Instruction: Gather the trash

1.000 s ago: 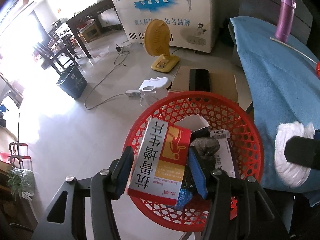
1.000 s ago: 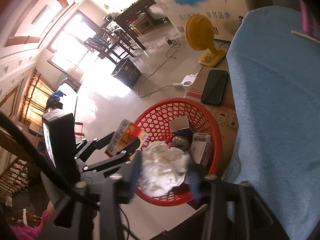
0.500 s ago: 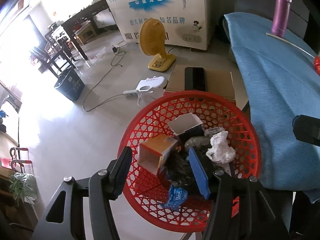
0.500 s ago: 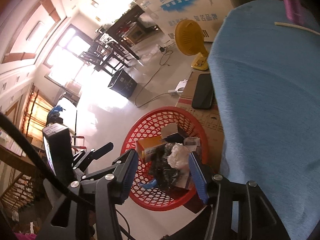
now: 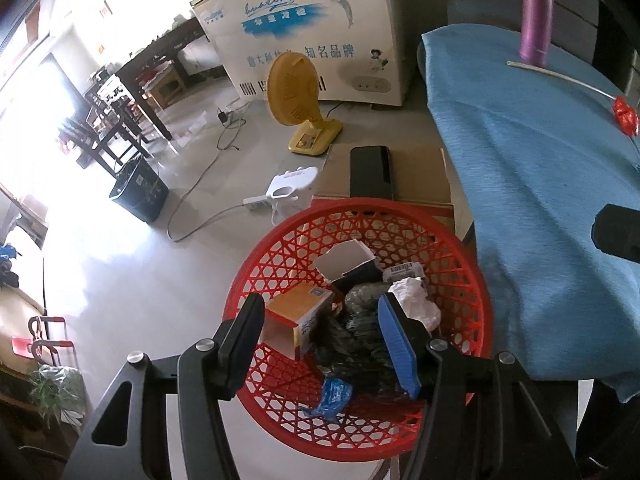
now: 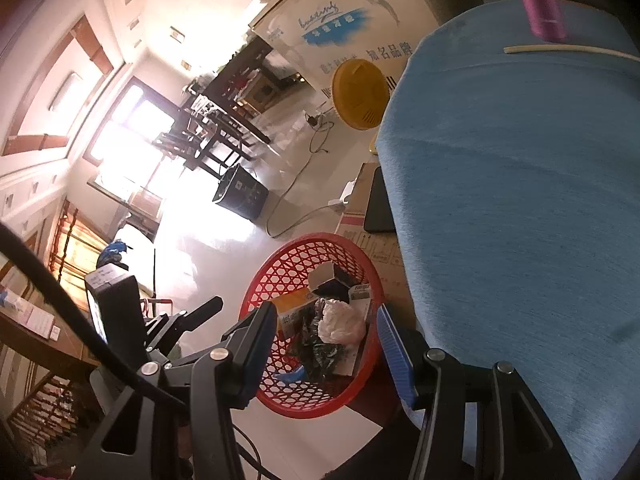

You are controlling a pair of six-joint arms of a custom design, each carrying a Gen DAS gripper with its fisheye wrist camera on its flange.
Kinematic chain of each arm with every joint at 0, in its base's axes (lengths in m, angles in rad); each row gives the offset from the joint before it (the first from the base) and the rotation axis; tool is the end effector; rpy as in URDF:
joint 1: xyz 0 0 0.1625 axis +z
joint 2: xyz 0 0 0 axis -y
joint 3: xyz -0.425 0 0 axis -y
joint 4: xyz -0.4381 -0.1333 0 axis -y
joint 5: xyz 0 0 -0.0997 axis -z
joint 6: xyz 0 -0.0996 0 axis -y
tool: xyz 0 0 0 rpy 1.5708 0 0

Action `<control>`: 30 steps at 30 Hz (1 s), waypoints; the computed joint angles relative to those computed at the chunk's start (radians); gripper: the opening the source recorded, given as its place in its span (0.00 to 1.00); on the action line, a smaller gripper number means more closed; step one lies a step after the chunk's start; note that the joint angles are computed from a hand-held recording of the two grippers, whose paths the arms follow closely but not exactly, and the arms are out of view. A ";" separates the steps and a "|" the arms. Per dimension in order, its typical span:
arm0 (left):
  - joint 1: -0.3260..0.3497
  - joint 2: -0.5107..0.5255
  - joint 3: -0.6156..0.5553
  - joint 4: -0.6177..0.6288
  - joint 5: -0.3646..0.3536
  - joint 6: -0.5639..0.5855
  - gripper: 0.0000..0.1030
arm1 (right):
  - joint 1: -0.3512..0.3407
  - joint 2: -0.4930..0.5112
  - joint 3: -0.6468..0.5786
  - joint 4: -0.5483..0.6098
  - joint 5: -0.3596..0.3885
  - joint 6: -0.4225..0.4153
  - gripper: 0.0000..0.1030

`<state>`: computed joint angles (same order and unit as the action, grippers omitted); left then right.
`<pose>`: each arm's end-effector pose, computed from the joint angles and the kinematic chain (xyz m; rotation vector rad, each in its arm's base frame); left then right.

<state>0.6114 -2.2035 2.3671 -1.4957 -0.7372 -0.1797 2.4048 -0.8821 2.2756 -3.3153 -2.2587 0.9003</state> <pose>-0.0957 -0.3199 0.3453 0.9869 2.0808 -0.3168 0.3933 -0.2622 0.0214 -0.2664 -2.7498 1.0693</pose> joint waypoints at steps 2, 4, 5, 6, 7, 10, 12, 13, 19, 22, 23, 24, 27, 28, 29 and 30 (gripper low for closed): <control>-0.012 -0.001 0.000 0.009 -0.001 -0.007 0.58 | 0.006 -0.008 0.007 -0.004 -0.006 0.006 0.55; -0.029 -0.006 0.002 0.024 -0.001 -0.020 0.58 | 0.014 -0.016 0.011 -0.003 -0.011 0.014 0.55; -0.034 -0.006 0.003 0.027 -0.001 -0.024 0.58 | 0.017 -0.019 0.014 -0.006 -0.015 0.016 0.55; -0.042 -0.008 0.004 0.032 -0.002 -0.030 0.58 | 0.020 -0.023 0.017 -0.007 -0.018 0.018 0.55; -0.050 -0.009 0.005 0.038 -0.003 -0.035 0.58 | 0.023 -0.027 0.021 -0.009 -0.022 0.020 0.55; -0.074 -0.016 0.007 0.060 -0.005 -0.050 0.58 | 0.032 -0.034 0.033 -0.019 -0.032 0.027 0.55; -0.095 -0.019 0.008 0.075 -0.007 -0.061 0.58 | 0.036 -0.042 0.044 -0.028 -0.037 0.033 0.55; -0.102 -0.020 0.009 0.079 -0.007 -0.065 0.58 | 0.038 -0.047 0.051 -0.035 -0.040 0.038 0.55; -0.151 -0.024 0.017 0.109 -0.018 -0.094 0.58 | 0.056 -0.066 0.083 -0.062 -0.066 0.060 0.55; -0.185 -0.022 0.023 0.130 -0.025 -0.117 0.58 | 0.063 -0.073 0.100 -0.083 -0.082 0.071 0.55; -0.194 -0.022 0.024 0.135 -0.028 -0.122 0.58 | 0.067 -0.078 0.106 -0.086 -0.088 0.075 0.55; -0.200 -0.024 0.025 0.140 -0.030 -0.125 0.58 | 0.073 -0.083 0.113 -0.089 -0.096 0.082 0.55; -0.231 -0.024 0.031 0.156 -0.037 -0.142 0.58 | 0.086 -0.097 0.131 -0.098 -0.113 0.103 0.55; -0.243 -0.023 0.033 0.159 -0.041 -0.146 0.58 | 0.092 -0.104 0.139 -0.100 -0.122 0.113 0.55; -0.254 -0.021 0.036 0.162 -0.045 -0.152 0.58 | 0.097 -0.113 0.148 -0.100 -0.129 0.121 0.55; -0.260 -0.019 0.039 0.161 -0.047 -0.155 0.58 | 0.102 -0.119 0.154 -0.101 -0.136 0.128 0.55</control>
<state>0.3514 -2.2222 2.4060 -1.3348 -0.7844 -0.3346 2.5066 -1.0013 2.4300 -3.4158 -2.3947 1.0285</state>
